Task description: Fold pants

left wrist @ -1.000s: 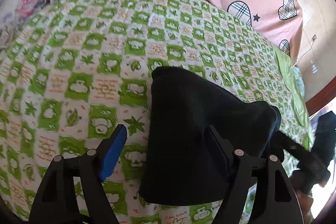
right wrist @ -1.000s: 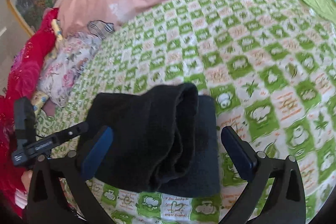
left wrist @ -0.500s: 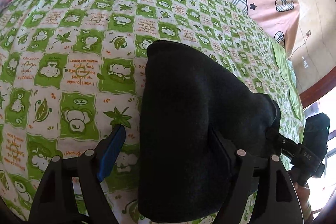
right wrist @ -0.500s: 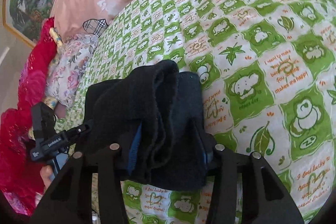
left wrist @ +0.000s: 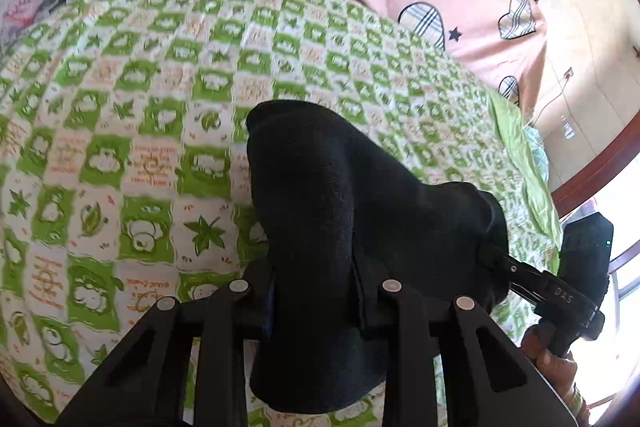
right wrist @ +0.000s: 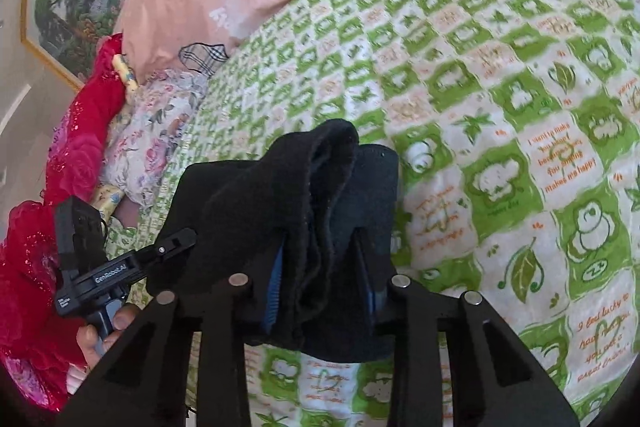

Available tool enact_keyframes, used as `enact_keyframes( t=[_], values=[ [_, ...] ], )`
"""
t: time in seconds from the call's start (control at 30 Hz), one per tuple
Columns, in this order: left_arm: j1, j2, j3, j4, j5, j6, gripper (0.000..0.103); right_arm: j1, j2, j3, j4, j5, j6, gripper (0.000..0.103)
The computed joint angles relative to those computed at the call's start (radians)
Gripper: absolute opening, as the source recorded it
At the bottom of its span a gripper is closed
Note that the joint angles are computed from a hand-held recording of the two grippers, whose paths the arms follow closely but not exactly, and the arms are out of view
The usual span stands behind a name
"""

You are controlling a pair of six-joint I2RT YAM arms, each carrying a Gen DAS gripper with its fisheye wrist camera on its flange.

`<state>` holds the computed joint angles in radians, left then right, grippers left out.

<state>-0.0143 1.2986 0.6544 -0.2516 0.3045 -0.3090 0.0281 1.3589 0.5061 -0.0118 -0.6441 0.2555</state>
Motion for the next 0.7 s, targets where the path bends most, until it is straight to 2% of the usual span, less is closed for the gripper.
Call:
enact_keyframes(
  t=[0.3,0.7],
  values=[
    [0.045,-0.111,0.041,-0.076,-0.049,0.026,0.027,0.076,-0.002,0.094,-0.001,0.009,0.035,0.032],
    [0.147,-0.069,0.092,-0.078,-0.089,0.072,0.027,0.211,0.144,0.257,0.048,0.087,0.041,0.032]
  ],
)
